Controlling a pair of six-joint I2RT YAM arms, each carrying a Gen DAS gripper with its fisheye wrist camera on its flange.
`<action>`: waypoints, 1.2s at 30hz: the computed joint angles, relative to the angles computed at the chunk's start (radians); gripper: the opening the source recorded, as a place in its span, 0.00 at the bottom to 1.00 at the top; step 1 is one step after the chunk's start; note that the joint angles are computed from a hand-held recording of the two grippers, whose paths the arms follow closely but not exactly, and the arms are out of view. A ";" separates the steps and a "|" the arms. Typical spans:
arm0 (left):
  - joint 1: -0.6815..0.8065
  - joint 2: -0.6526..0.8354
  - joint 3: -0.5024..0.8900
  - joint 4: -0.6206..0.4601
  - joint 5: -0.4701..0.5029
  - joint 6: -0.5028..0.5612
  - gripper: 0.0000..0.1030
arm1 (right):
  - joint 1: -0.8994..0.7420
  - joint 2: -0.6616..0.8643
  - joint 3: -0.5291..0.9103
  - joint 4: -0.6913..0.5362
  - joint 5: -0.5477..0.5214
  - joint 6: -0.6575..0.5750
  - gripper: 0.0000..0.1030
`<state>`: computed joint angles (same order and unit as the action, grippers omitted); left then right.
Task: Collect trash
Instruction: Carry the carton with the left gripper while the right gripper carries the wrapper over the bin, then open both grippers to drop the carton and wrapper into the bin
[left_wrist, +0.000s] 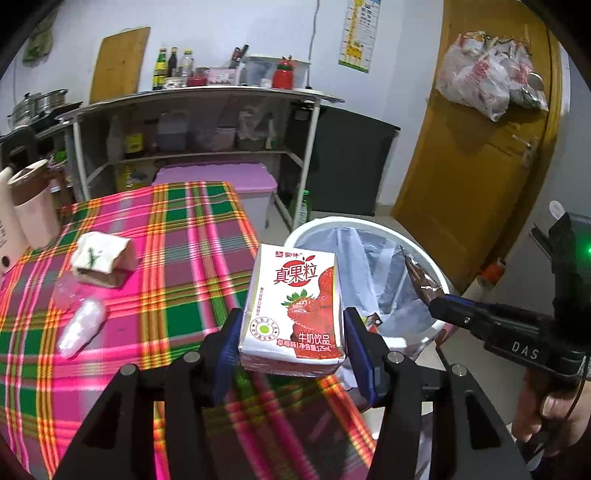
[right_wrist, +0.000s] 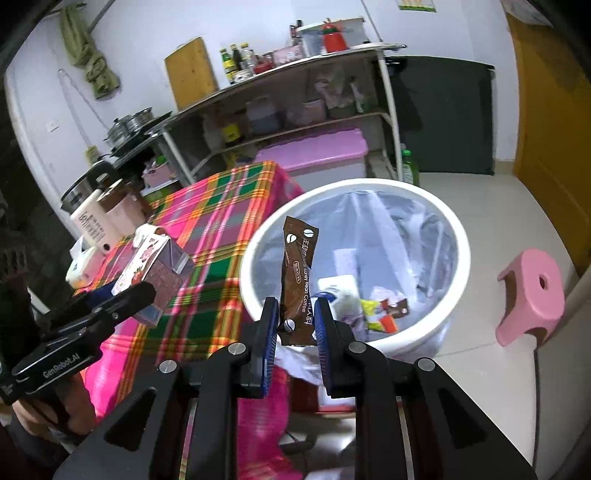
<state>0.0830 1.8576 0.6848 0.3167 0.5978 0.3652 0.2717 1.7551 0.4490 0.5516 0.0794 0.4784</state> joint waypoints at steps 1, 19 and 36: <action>-0.015 0.006 0.007 -0.001 -0.006 -0.005 0.54 | -0.013 0.004 -0.003 0.004 -0.006 -0.004 0.20; -0.186 0.137 0.152 -0.040 -0.067 -0.043 0.54 | -0.139 0.117 0.061 -0.010 -0.060 -0.053 0.21; -0.162 0.110 0.150 -0.042 -0.020 -0.039 0.54 | -0.128 0.089 0.042 0.007 -0.047 -0.047 0.38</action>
